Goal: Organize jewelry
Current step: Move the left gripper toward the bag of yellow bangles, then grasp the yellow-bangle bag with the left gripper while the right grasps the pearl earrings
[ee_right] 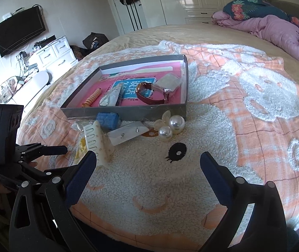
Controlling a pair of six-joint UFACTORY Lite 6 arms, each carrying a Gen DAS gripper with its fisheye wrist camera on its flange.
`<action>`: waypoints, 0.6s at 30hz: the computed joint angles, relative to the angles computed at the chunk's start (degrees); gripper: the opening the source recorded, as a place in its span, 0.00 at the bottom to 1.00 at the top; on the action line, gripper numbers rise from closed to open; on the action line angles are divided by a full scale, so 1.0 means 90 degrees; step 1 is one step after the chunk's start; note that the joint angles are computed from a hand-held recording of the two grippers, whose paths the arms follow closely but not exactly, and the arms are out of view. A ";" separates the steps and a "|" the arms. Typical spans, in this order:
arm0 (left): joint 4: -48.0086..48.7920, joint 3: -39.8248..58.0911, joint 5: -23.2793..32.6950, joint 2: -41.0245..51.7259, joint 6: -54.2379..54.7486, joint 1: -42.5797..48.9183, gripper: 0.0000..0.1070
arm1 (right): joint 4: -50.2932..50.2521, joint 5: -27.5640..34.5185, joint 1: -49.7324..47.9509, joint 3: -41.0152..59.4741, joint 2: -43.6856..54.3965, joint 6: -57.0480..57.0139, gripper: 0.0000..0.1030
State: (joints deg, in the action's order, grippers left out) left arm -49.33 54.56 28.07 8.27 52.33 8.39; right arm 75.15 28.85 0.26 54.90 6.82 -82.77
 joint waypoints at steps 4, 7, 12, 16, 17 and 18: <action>0.0334 0.0088 -0.0543 0.0152 -0.0262 -0.0273 0.69 | 0.0012 -0.0002 -0.0032 0.0132 0.0200 0.0042 0.96; 0.0632 0.0076 -0.0790 0.0164 -0.0412 -0.0386 0.57 | 0.0020 -0.0054 0.0003 0.0244 0.0356 0.0065 0.96; 0.0571 -0.0029 -0.0814 0.0030 -0.0108 -0.0290 0.36 | -0.0004 -0.0216 0.0088 0.0631 0.0791 0.0150 0.96; 0.0270 -0.0112 -0.0683 -0.0033 0.0307 -0.0099 0.34 | -0.0066 -0.0550 0.0252 0.1059 0.1270 0.0190 0.96; 0.0227 -0.0115 -0.0653 -0.0041 0.0350 -0.0082 0.34 | -0.0100 -0.0642 0.0298 0.1231 0.1445 0.0189 0.96; 0.0186 -0.0105 -0.0629 -0.0032 0.0388 -0.0072 0.34 | -0.0136 -0.0733 0.0343 0.1359 0.1580 0.0203 0.96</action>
